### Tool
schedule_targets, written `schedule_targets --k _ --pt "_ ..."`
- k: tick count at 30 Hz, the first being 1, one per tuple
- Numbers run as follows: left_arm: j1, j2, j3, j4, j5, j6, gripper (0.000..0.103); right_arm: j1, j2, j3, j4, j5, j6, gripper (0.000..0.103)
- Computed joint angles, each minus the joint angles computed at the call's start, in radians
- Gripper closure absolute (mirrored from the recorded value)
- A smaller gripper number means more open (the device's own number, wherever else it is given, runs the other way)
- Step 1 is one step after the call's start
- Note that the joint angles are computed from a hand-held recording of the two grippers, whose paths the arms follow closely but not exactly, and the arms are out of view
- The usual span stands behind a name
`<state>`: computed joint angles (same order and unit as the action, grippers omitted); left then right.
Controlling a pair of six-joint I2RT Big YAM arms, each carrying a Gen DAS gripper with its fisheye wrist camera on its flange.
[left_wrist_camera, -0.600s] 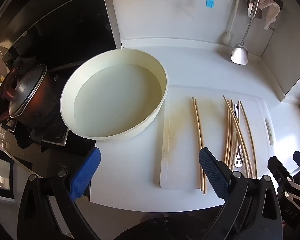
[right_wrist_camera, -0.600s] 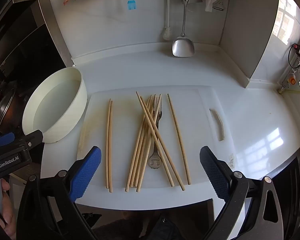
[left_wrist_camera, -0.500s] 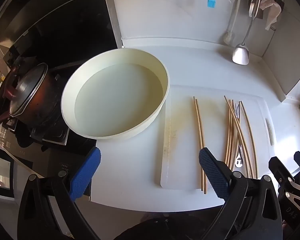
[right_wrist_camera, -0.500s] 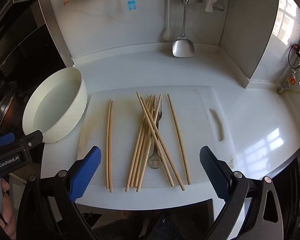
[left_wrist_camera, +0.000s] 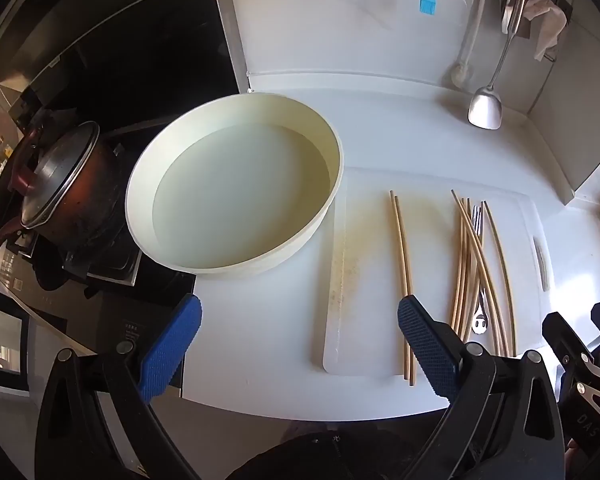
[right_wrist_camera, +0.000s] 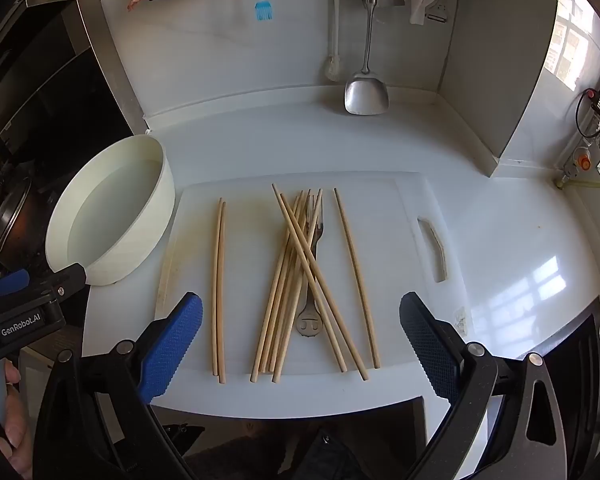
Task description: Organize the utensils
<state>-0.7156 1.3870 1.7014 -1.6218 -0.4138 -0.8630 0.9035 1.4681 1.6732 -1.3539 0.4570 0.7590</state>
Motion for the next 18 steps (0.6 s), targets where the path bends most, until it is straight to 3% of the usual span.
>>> schedule_targets --k 18 --pt "0.003 0.003 0.007 -0.006 0.002 -0.001 0.006 -0.001 0.006 0.005 -0.001 -0.001 0.000 0.009"
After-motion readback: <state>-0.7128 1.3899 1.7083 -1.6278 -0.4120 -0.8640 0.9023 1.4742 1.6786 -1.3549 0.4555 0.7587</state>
